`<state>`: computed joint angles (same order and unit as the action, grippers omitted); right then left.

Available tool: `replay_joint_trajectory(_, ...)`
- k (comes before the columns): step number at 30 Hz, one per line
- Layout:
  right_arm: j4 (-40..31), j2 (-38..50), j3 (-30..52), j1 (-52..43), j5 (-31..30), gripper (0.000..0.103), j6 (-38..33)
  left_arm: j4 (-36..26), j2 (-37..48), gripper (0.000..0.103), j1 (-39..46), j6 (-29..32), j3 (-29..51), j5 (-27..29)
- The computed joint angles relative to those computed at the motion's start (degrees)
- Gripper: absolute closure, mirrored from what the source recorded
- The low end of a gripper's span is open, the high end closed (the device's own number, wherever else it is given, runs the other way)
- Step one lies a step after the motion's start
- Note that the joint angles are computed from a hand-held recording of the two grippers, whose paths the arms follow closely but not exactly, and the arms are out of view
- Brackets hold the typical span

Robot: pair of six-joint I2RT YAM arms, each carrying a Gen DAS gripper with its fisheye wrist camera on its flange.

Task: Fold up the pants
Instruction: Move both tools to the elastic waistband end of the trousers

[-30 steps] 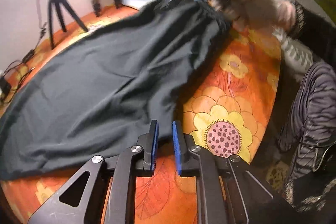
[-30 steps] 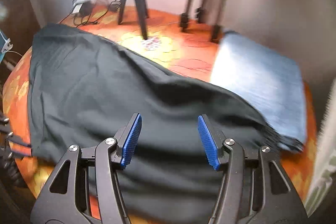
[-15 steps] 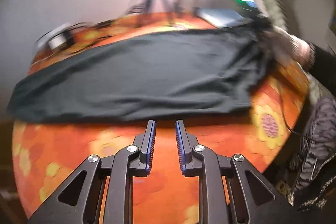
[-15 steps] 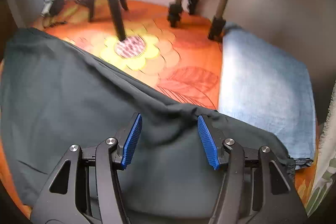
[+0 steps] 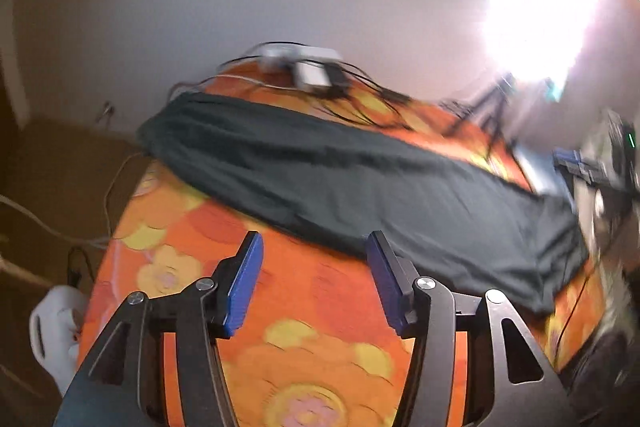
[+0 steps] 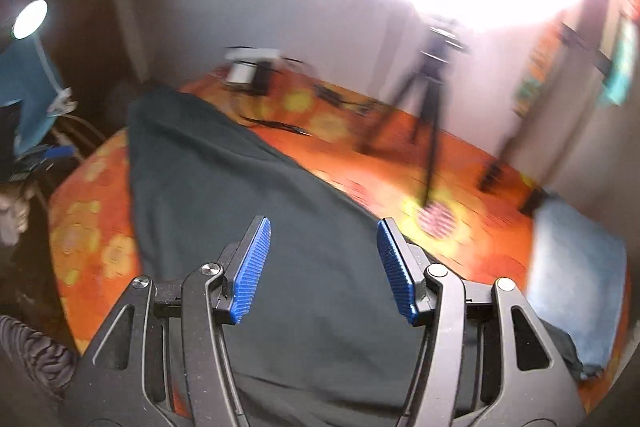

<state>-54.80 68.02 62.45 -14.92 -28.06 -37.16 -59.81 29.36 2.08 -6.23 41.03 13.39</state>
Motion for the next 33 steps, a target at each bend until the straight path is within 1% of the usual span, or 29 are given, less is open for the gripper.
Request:
replay_joint_trajectory(2, 1.81, -0.75, -0.36, 7.28, 2.01, 0.045, 3.76, 1.85, 3.9, 0.049, 11.77, 6.37, -0.28, 6.85)
replay_joint_trajectory(3, 2.8, -0.96, -0.58, 10.32, 3.07, 0.045, 5.38, 3.87, 6.99, 0.049, 17.68, 9.38, -0.51, 9.92)
replay_joint_trajectory(4, 4.29, -0.66, -0.69, 14.45, 4.63, 0.045, 7.42, 5.04, 9.19, 0.049, 21.54, 11.43, -0.52, 12.13)
replay_joint_trajectory(6, 7.03, 1.08, -0.41, 22.02, 7.7, 0.045, 11.05, 9.26, 15.41, 0.048, 28.58, 13.52, -0.72, 16.67)
replay_joint_trajectory(7, 8.81, 2.94, 0.32, 26.1, 9.45, 0.045, 13.17, 10.83, 18.2, 0.047, 30.64, 14.05, -0.67, 18.22)
replay_joint_trajectory(8, 10.07, 4.71, 1.11, 28.81, 10.39, 0.045, 14.63, 12.74, 21.84, 0.043, 32.9, 14.53, -0.5, 19.85)
replay_joint_trajectory(12, 13.64, 17.15, 8.53, 39.44, 13.57, 0.045, 20.84, 17.89, 35.42, 0.042, 40.47, 15.05, 1.0, 27.7)
replay_joint_trajectory(15, 15.2, 27.06, 14.83, 44.7, 14.86, 0.045, 23.38, 23.85, 44.8, 0.042, 42.69, 11.09, 2.38, 30.27)
replay_joint_trajectory(16, 15.14, 30.44, 17.32, 46.22, 15.2, 0.045, 24.08, 24.93, 46.94, 0.042, 43.07, 10.18, 2.83, 31.14)
replay_joint_trajectory(19, 15.42, 38.15, 23.08, 49.43, 16.12, 0.045, 25.93, 29.61, 51.31, 0.042, 42.36, 6.97, 3.38, 31.43)
replay_joint_trajectory(22, 16.09, 43.46, 27.22, 51.13, 16.27, 0.045, 28.19, 32.31, 53.63, 0.042, 40.25, 5.33, 3.86, 30.02)
replay_joint_trajectory(24, 16.14, 46.35, 29.79, 51.77, 15.91, 0.045, 29.3, 32.73, 55.06, 0.042, 38.87, 5.39, 4.94, 28.09)
replay_joint_trajectory(29, 17.77, 48.13, 30.36, 52.95, 15.71, 0.045, 30.14, 34.44, 59.02, 0.042, 37.3, 3.64, 7.78, 24.92)
replay_joint_trajectory(33, 18.8, 48.31, 29.96, 53.67, 16.45, 0.045, 30.11, 34.2, 62.54, 0.042, 37.44, 2.73, 9.81, 26.33)
